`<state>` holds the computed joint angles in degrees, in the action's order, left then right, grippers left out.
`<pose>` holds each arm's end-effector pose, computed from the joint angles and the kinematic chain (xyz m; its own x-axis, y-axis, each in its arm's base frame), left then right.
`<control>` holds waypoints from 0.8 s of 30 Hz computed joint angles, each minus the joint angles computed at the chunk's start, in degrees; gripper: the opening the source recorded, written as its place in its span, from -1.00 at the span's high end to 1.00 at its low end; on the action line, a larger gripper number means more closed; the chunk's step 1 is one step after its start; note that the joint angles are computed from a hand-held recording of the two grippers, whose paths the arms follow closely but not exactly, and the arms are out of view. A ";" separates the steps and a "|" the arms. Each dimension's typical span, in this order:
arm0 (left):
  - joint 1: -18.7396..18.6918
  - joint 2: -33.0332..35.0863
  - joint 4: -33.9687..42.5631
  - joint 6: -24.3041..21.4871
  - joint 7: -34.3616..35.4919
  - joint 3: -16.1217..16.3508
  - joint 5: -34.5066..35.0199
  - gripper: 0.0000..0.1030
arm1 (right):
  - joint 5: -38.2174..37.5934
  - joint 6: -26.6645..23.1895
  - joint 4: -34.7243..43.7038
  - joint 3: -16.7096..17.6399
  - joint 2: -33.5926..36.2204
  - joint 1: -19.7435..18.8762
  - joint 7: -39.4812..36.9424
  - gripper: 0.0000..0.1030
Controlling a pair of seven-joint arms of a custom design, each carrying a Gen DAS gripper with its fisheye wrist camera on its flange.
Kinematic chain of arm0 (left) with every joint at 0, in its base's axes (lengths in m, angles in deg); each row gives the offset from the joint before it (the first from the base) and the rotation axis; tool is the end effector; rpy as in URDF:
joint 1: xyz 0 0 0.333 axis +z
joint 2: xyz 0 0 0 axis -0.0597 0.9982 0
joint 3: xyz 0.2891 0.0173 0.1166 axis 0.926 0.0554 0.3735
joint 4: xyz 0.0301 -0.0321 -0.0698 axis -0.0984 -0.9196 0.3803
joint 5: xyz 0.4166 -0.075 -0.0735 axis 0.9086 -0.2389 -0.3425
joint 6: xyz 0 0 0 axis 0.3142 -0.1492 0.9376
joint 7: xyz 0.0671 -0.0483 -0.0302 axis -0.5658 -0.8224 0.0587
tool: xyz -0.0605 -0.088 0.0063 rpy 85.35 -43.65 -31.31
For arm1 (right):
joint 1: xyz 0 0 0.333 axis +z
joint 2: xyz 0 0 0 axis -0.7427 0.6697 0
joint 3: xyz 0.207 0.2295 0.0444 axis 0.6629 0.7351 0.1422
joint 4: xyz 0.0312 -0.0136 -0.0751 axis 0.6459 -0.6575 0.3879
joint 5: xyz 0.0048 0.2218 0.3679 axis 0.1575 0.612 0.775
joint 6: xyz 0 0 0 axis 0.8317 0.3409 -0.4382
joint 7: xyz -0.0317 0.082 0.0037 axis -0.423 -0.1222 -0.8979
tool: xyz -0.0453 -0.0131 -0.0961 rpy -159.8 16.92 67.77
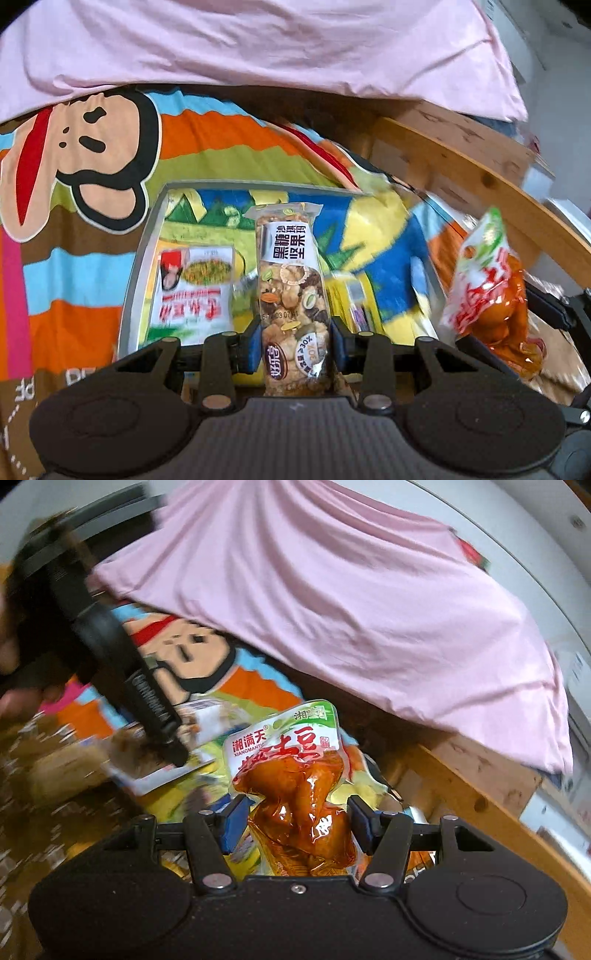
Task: Organize snacks
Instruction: 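Lift the nut bar pack and orange tofu bag toward the dinosaur tray with both tools, then lower the nut bar pack and tofu bag into the tray and open both tools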
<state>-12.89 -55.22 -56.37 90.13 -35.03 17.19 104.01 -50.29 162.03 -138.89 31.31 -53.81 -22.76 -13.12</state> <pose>0.6644 -0.2223 0.4966 0.1220 -0.9774 0.1724 -0.6154 -0.2107 -0.7595 0.6659 0.3417 0.4860 0.4906 -0.7801 0.3882 -0.0500 -0.4700 -0.8812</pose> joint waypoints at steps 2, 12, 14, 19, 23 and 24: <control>-0.22 2.72 2.87 0.34 -1.00 0.74 1.05 0.22 | 4.60 -3.08 6.06 -7.78 3.74 5.92 1.39 -0.16; -2.74 15.26 15.56 3.10 -2.92 5.01 5.00 0.22 | 5.85 -18.13 25.40 -27.78 18.82 15.32 24.43 -0.16; -3.21 16.98 17.20 3.47 -2.82 5.61 5.22 0.22 | 4.48 -19.61 26.44 -27.97 19.78 15.08 26.93 -0.16; -4.20 18.92 18.69 3.55 -2.61 6.83 5.82 0.22 | 1.12 -21.37 27.97 -26.38 21.10 13.60 30.40 -0.16; -5.06 19.66 19.06 3.56 -3.18 7.72 7.10 0.22 | -0.90 -22.66 29.09 -24.22 21.76 11.82 32.99 -0.16; -5.15 19.77 19.01 3.63 -3.24 7.79 7.24 0.22 | -1.49 -22.74 29.12 -23.73 21.78 11.47 33.47 -0.17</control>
